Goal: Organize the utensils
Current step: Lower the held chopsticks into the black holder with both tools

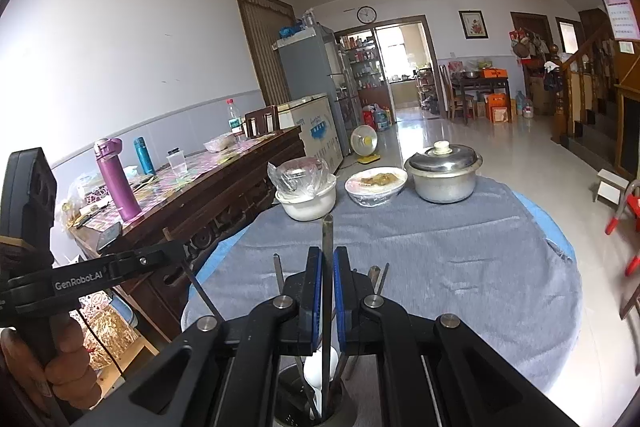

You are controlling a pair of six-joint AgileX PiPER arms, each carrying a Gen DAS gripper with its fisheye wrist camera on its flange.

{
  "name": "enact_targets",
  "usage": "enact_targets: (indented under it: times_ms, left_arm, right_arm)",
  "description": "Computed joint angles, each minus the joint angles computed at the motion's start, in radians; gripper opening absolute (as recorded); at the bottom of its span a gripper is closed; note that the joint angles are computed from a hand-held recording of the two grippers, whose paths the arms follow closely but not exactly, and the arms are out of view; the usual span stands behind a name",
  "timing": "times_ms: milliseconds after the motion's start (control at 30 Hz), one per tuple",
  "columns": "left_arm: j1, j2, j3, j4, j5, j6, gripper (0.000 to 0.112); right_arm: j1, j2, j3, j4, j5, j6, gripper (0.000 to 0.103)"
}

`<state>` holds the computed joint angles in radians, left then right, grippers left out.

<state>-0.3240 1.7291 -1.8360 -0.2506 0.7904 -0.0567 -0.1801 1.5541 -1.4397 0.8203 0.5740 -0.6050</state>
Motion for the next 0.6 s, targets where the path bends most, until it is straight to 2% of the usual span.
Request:
enact_targets:
  times_ms: [600]
  left_arm:
    - [-0.024,-0.004,0.006,0.074,0.014,-0.054,0.006]
  right_arm:
    - [0.005,0.012,-0.009,-0.028,0.015,0.040,0.007]
